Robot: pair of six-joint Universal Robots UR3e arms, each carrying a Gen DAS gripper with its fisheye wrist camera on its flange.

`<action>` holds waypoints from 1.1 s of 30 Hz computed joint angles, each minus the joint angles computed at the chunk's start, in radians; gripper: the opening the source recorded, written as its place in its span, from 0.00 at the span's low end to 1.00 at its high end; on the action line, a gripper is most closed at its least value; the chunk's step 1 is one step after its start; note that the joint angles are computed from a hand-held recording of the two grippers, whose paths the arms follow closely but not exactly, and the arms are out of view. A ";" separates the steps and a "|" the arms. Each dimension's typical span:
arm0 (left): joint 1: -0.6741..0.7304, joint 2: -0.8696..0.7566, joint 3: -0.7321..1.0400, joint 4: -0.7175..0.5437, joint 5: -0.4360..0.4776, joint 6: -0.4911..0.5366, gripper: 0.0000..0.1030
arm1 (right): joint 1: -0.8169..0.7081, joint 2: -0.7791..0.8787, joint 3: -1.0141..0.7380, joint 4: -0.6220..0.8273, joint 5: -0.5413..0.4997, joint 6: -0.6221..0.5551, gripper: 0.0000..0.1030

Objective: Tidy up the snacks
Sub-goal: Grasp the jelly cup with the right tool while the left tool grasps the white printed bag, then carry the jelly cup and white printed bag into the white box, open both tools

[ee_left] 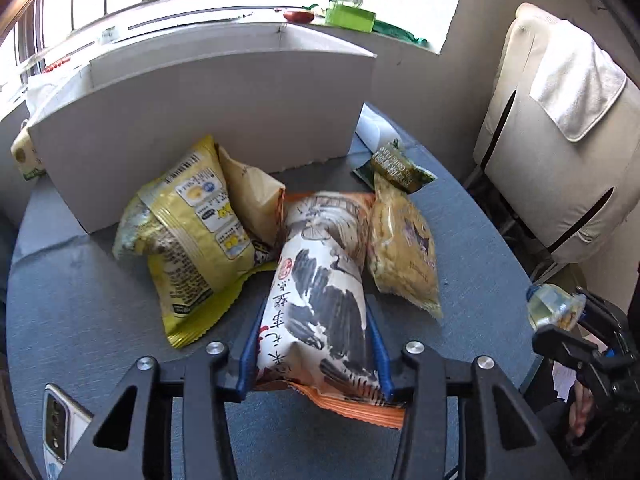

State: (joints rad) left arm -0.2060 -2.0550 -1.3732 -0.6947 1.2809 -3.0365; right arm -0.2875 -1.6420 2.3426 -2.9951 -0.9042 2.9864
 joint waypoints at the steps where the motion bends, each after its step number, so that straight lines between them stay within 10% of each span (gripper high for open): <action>1: 0.006 0.037 -0.041 0.025 0.001 0.002 0.47 | -0.005 0.001 -0.008 0.011 0.006 0.003 0.48; 7: 0.083 0.213 -0.247 0.184 -0.054 -0.035 0.37 | -0.009 0.042 -0.099 0.048 0.032 0.042 0.48; 9: 0.103 0.224 -0.261 0.180 -0.081 -0.035 0.03 | 0.011 0.071 -0.152 0.076 0.008 0.052 0.48; 15: 0.122 0.194 -0.233 0.044 -0.106 0.034 0.00 | 0.064 0.145 -0.293 0.194 -0.043 0.034 0.48; 18: 0.105 0.201 -0.221 -0.003 -0.095 0.107 0.25 | 0.077 0.177 -0.341 0.232 -0.051 0.028 0.48; 20: 0.086 0.175 -0.165 -0.068 -0.061 0.137 0.90 | 0.082 0.199 -0.372 0.250 -0.060 0.029 0.48; 28: 0.005 0.079 -0.051 -0.227 0.046 0.271 0.97 | 0.084 0.259 -0.446 0.297 -0.057 0.030 0.48; 30: 0.005 0.058 -0.024 -0.270 0.045 0.274 0.93 | 0.085 0.277 -0.469 0.316 -0.057 0.029 0.48; 32: 0.005 0.069 -0.044 -0.242 0.056 0.278 0.43 | 0.091 0.291 -0.493 0.336 -0.059 0.021 0.48; 33: 0.012 0.074 -0.041 -0.257 0.045 0.279 0.41 | 0.094 0.297 -0.506 0.349 -0.060 0.017 0.48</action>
